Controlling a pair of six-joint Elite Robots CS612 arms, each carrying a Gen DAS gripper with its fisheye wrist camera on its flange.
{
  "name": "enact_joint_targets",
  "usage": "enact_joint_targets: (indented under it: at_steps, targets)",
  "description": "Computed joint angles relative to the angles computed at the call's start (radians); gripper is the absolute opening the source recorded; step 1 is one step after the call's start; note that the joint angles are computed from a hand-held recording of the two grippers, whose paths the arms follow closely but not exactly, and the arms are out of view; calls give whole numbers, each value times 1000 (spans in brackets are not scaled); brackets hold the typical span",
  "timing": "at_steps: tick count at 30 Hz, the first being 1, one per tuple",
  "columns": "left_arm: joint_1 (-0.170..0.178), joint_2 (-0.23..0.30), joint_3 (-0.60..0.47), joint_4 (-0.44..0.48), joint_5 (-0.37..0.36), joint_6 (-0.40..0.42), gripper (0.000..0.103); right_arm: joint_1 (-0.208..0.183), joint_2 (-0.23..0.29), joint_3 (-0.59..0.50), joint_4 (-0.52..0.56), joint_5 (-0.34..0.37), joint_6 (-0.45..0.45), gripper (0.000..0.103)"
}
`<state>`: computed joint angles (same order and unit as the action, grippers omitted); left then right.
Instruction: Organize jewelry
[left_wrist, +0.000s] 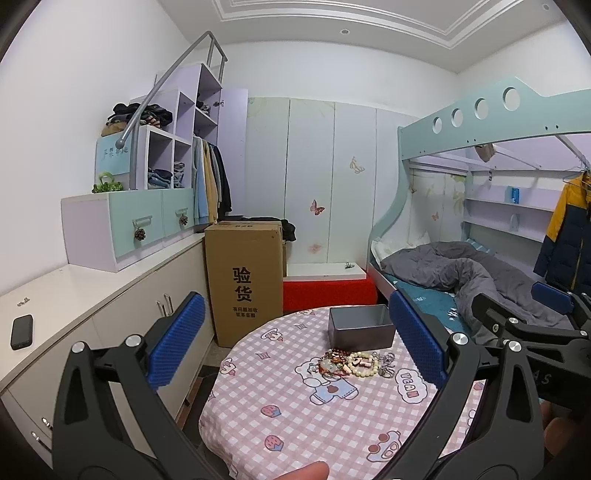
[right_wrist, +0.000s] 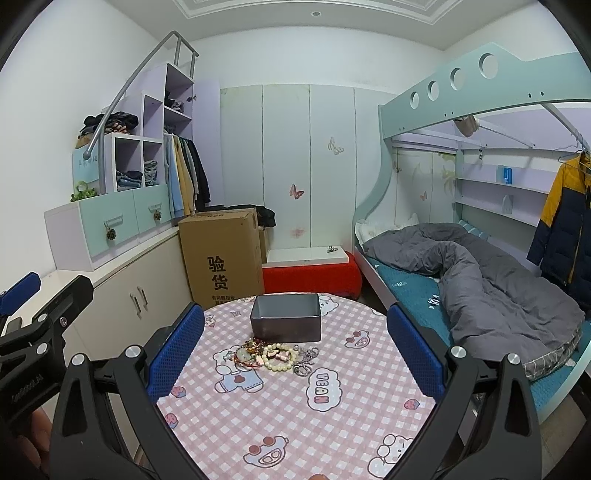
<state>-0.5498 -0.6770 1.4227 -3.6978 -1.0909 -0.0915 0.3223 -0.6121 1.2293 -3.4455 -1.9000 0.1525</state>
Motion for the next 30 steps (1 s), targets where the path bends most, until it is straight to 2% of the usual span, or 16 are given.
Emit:
enact_joint_targets:
  at_steps: [19, 30]
  targets:
    - [9, 4, -14, 17, -27, -18, 97, 5, 23, -42, 19, -9, -30, 95]
    - [26, 43, -72, 96, -46, -52, 97, -4, 53, -88, 73, 15, -43, 95]
